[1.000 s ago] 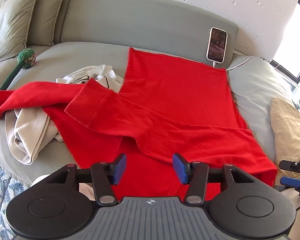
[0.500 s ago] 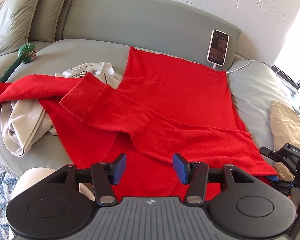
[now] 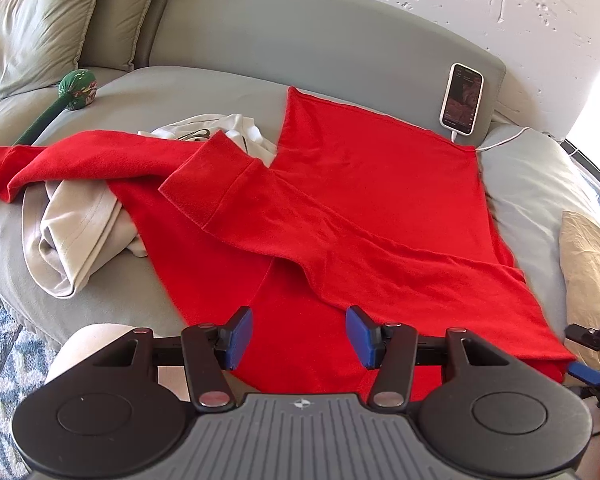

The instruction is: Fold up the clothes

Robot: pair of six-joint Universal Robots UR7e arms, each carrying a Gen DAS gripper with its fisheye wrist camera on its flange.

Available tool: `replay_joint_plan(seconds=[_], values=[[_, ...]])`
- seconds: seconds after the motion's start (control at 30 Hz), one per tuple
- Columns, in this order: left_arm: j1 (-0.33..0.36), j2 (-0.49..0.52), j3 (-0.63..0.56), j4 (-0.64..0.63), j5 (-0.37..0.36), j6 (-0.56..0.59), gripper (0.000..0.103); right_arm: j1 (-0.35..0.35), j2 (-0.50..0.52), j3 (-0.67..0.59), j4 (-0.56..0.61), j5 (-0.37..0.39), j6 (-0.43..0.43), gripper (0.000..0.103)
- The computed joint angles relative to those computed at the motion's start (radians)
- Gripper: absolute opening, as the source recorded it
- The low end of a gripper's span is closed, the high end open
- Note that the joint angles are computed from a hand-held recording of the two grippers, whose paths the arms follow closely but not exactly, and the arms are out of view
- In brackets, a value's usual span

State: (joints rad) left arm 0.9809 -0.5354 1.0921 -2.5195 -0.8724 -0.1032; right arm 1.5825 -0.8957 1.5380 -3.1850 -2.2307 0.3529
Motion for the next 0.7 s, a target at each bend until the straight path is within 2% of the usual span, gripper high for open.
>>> replay_joint_plan(seconds=[0.03, 0.13, 0.27, 0.37, 0.4, 0.43, 0.47, 0.5, 0.53, 0.57, 0.6, 0.7], values=[[0.001, -0.003, 0.000, 0.006, -0.002, -0.003, 0.051, 0.008, -0.019, 0.008, 0.035, -0.010, 0.023, 0.064], [0.002, -0.014, 0.003, 0.018, -0.012, -0.006, 0.056, 0.030, -0.083, 0.051, 0.089, 0.015, 0.057, 0.070], [0.004, -0.010, -0.011, 0.020, -0.038, 0.007, 0.057, 0.061, -0.106, 0.072, 0.038, 0.029, -0.037, 0.081], [0.003, 0.013, -0.046, 0.031, -0.049, 0.027, 0.057, 0.058, -0.076, 0.029, 0.033, 0.040, -0.112, 0.081], [0.004, 0.025, -0.060, 0.027, -0.056, 0.046, 0.057, 0.051, -0.063, 0.014, 0.037, 0.064, -0.138, 0.075], [0.005, 0.039, -0.079, 0.016, -0.059, 0.072, 0.057, 0.043, -0.050, -0.002, 0.041, 0.088, -0.163, 0.055], [0.006, 0.053, -0.098, 0.006, -0.061, 0.097, 0.057, 0.037, -0.035, -0.022, 0.050, 0.109, -0.191, 0.042], [0.007, 0.073, -0.126, 0.000, -0.054, 0.119, 0.053, 0.035, -0.014, -0.052, 0.070, 0.111, -0.229, 0.019], [0.008, 0.093, -0.155, -0.006, -0.047, 0.141, 0.053, 0.038, 0.010, -0.083, 0.083, 0.090, -0.266, 0.012], [0.010, 0.116, -0.185, -0.020, -0.034, 0.164, 0.051, 0.042, 0.037, -0.114, 0.085, 0.060, -0.315, 0.012], [0.015, 0.142, -0.221, -0.017, -0.021, 0.176, 0.040, 0.044, 0.059, -0.143, 0.101, 0.033, -0.353, 0.012], [0.030, 0.220, -0.349, 0.064, 0.026, 0.183, 0.027, 0.040, 0.110, -0.224, 0.241, -0.034, -0.408, 0.012]])
